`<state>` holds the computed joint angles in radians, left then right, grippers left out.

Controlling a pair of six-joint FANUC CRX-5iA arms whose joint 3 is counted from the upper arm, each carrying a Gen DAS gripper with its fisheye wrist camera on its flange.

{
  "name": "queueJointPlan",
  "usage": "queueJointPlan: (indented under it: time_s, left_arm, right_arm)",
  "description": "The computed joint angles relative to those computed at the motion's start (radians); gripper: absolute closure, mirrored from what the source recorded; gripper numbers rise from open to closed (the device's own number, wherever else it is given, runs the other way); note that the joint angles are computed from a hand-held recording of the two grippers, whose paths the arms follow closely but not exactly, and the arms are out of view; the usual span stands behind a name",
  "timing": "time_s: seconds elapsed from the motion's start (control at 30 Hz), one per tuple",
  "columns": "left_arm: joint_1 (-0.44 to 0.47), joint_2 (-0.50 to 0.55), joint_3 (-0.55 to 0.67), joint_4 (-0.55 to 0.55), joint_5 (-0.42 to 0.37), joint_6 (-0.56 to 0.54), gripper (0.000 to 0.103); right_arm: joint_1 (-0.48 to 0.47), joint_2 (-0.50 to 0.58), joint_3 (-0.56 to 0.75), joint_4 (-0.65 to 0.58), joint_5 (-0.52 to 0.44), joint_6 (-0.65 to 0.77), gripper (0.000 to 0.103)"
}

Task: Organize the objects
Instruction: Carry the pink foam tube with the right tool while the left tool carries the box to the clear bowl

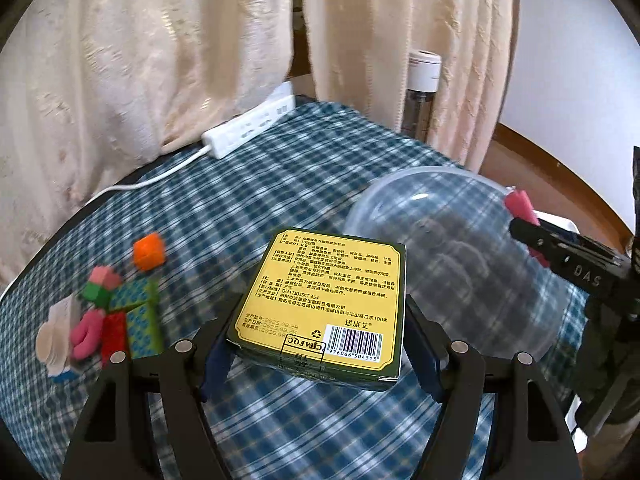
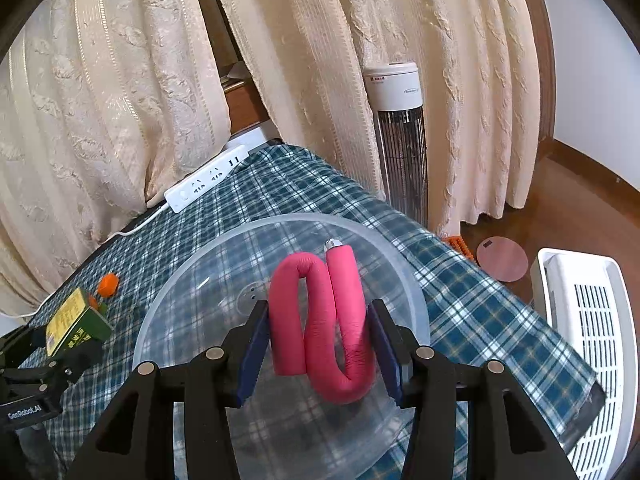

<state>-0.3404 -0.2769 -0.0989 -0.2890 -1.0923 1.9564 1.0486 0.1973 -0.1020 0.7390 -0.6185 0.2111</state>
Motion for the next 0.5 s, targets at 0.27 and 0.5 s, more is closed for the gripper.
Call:
queueJointPlan:
  time_s: [0.27, 0.5]
  left_arm:
    - [-0.004, 0.074, 0.037, 0.051, 0.046, -0.054, 0.028]
    - [0.010, 0.118, 0.054, 0.106, 0.070, -0.104, 0.028]
  right_arm:
    - [-0.010, 0.006, 0.012, -0.033, 0.015, 0.036, 0.050]
    - [-0.017, 0.014, 0.022, -0.044, 0.016, 0.046, 0.050]
